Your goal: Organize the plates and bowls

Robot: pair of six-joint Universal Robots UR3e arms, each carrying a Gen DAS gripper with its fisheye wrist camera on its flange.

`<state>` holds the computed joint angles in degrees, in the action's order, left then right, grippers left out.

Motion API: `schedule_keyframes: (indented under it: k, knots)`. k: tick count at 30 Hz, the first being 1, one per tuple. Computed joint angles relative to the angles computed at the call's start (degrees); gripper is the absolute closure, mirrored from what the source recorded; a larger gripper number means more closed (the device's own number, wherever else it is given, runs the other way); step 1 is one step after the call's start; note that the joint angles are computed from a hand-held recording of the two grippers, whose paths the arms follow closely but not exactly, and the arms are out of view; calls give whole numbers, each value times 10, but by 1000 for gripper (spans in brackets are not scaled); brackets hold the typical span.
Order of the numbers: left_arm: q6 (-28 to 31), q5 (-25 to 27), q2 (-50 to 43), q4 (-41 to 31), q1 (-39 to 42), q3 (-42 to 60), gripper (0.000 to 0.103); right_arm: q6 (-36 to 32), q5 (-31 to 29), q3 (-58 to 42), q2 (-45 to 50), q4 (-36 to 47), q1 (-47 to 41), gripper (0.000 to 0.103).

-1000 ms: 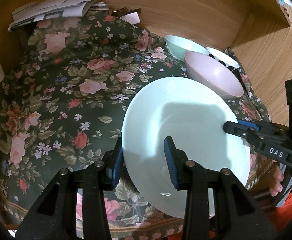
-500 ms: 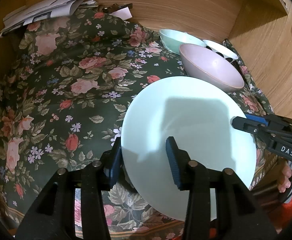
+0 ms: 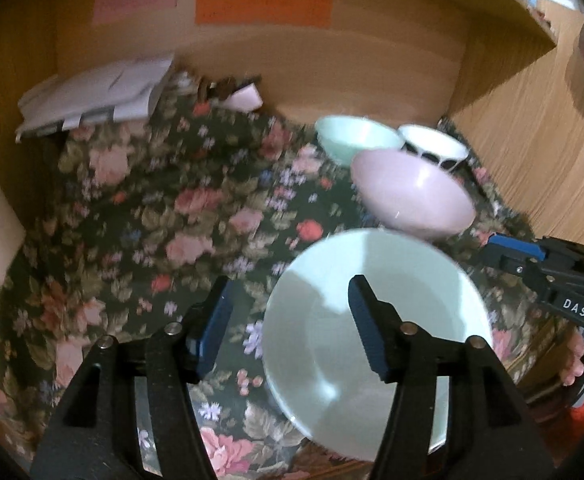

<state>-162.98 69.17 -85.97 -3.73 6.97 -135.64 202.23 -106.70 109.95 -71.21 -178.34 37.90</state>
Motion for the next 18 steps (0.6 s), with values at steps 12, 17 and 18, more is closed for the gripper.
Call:
schedule_keyframes:
  k: [12, 17, 18]
  knots:
    - [-33, -15, -80, 38, -72, 113, 44, -11, -13, 22, -27, -48, -43, 59]
    - [-48, 5, -134, -21, -110, 206, 32, -13, -6, 22, -21, -52, -70, 57]
    - [-52, 7, -144, -37, -114, 226, 32, -14, -2, 23, -21, -51, -78, 55]
